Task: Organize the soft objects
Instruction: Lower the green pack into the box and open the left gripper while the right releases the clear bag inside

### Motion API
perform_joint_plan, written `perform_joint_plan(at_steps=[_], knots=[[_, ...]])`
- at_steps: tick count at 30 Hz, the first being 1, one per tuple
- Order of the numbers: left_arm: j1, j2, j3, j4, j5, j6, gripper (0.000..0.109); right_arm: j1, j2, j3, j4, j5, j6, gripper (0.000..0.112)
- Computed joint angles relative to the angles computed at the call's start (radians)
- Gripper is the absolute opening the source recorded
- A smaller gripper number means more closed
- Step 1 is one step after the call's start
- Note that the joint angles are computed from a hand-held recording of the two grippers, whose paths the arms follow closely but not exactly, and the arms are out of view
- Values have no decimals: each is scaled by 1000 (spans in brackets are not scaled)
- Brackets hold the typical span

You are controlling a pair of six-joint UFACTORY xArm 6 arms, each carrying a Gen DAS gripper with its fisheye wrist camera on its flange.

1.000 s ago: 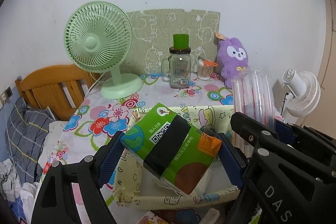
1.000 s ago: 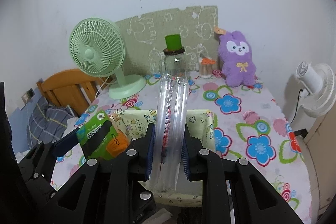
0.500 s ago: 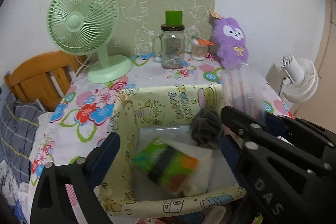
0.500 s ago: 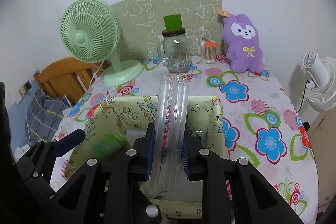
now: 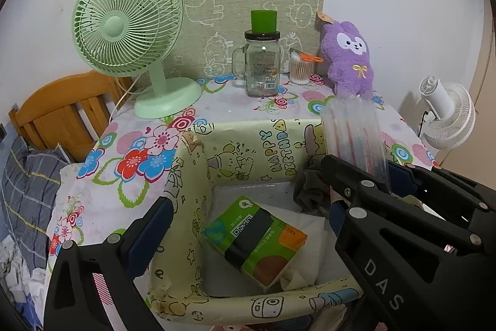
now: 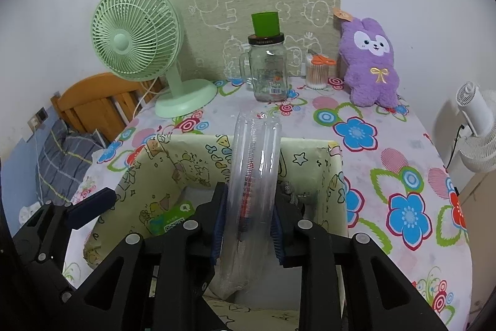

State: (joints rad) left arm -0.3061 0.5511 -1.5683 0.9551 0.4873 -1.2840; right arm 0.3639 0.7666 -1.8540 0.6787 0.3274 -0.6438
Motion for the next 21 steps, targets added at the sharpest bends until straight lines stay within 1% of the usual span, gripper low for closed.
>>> perform_joint_plan(at_steps=[1, 2, 3, 5, 11, 15, 21], knots=[[-1, -1, 0, -1, 1, 1, 101, 0, 0, -1, 0, 0, -1, 35], [-1, -2, 1, -1, 1, 0, 101, 1, 0, 1, 5, -6, -5, 46], [-2, -3, 2, 1, 0, -3, 101, 2, -2, 4, 19, -13, -19, 62], [-4, -10, 8, 15, -1, -17, 102, 8, -17, 25, 70, -43, -69, 74], [-11, -33, 27, 39, 7, -40, 102, 9, -41, 51, 90, -56, -95, 77], [-20, -52, 42, 67, 11, -67, 102, 10, -72, 89, 124, -69, -123, 83], [-33, -83, 66, 101, 15, -101, 102, 12, -131, 159, 179, -98, -175, 85]])
